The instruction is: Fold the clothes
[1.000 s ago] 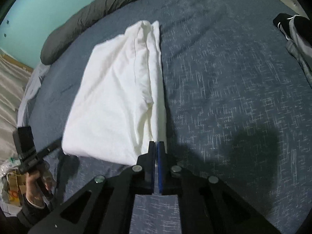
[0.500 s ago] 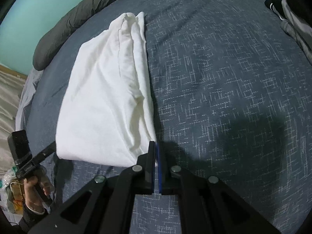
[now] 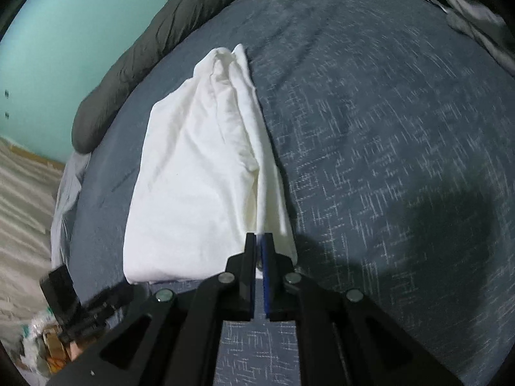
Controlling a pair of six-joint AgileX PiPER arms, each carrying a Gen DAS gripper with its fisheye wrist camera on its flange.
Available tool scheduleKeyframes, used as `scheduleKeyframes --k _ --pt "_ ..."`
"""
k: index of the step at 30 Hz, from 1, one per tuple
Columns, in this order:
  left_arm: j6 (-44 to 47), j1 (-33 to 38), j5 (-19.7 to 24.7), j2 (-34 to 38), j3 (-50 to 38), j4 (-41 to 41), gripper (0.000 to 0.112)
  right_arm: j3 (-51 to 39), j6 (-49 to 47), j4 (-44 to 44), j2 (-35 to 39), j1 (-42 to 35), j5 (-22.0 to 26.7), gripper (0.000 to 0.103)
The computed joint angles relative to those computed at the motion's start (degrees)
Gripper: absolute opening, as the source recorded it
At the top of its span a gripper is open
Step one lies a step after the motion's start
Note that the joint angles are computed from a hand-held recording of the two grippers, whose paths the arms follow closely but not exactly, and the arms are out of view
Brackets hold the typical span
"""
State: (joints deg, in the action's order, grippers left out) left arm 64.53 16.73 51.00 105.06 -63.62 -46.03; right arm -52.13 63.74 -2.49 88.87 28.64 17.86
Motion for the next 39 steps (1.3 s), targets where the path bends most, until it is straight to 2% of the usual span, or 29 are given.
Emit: scheduleKeyframes --k 3,6,9,11,13,15,17,20,22,26,29,30,31,33,36,39 --pt "-1.54 -2.6 -4.73 -0.46 1.41 0.51 0.058 2.85 4.21 -0.41 -0.61 -0.25 -5.08 0.005" --pt "-2.54 -4.61 -7.91 -0.72 2.09 0.61 0.058 3.64 4.82 0.51 -0.2 -0.12 -7.59 0.005" --pt "-3.45 -6.33 -10.67 -0.42 2.3 0.51 0.058 3.28 2.81 2.89 0.66 -0.12 -7.9 0.005" --pt "-3.83 -7.14 -12.24 -0.3 2.36 0.32 0.057 2.95 -0.17 6.5 1.55 -0.76 -7.64 0.01" --pt "-3.48 -7.0 -13.06 -0.59 2.37 0.3 0.057 3.23 1.98 4.8 1.53 -0.98 -7.68 0.026" --pt "-3.11 -6.15 -13.01 -0.68 2.28 0.19 0.057 3.72 5.35 1.86 1.2 -1.1 -7.91 0.031" --pt "-2.48 -5.14 -12.17 -0.9 2.29 -0.27 0.053 4.19 8.08 -0.48 0.92 -1.25 -8.13 0.031" --pt "-0.7 -3.53 -11.84 -1.64 2.79 -0.94 0.051 4.36 1.13 6.44 1.71 -1.89 -8.9 0.031" --pt "-0.26 -1.98 -11.0 -1.4 2.34 -1.03 0.051 5.13 0.92 7.57 1.43 -2.0 -9.93 0.031" --pt "-1.53 -1.9 -10.29 -2.27 3.17 -1.15 0.05 6.08 8.97 1.13 -0.07 -1.6 -9.56 0.031" --pt "-2.01 -0.71 -7.39 -3.69 3.16 -2.01 0.05 5.78 5.22 4.71 -0.78 -1.58 -8.72 0.032" --pt "-2.26 -0.55 -6.7 -4.46 3.26 -2.45 0.05 5.93 4.53 5.62 -1.04 -1.64 -9.03 0.034" --pt "-2.08 -0.09 -5.91 -5.27 3.29 -3.02 0.05 6.14 3.85 6.68 -1.24 -1.77 -9.4 0.041" --pt "-1.89 0.26 -4.67 -6.33 2.48 -4.09 0.05 6.32 4.82 6.47 -1.37 -2.02 -9.57 0.045" --pt "-4.34 -2.23 -5.62 -5.17 -0.42 -3.27 0.05 6.94 4.85 7.09 -1.55 -2.25 -10.99 0.045" --pt "-7.63 -5.32 -6.75 -1.95 -3.67 -0.41 0.05 5.92 -1.72 13.06 -0.36 -2.1 -10.96 0.045"
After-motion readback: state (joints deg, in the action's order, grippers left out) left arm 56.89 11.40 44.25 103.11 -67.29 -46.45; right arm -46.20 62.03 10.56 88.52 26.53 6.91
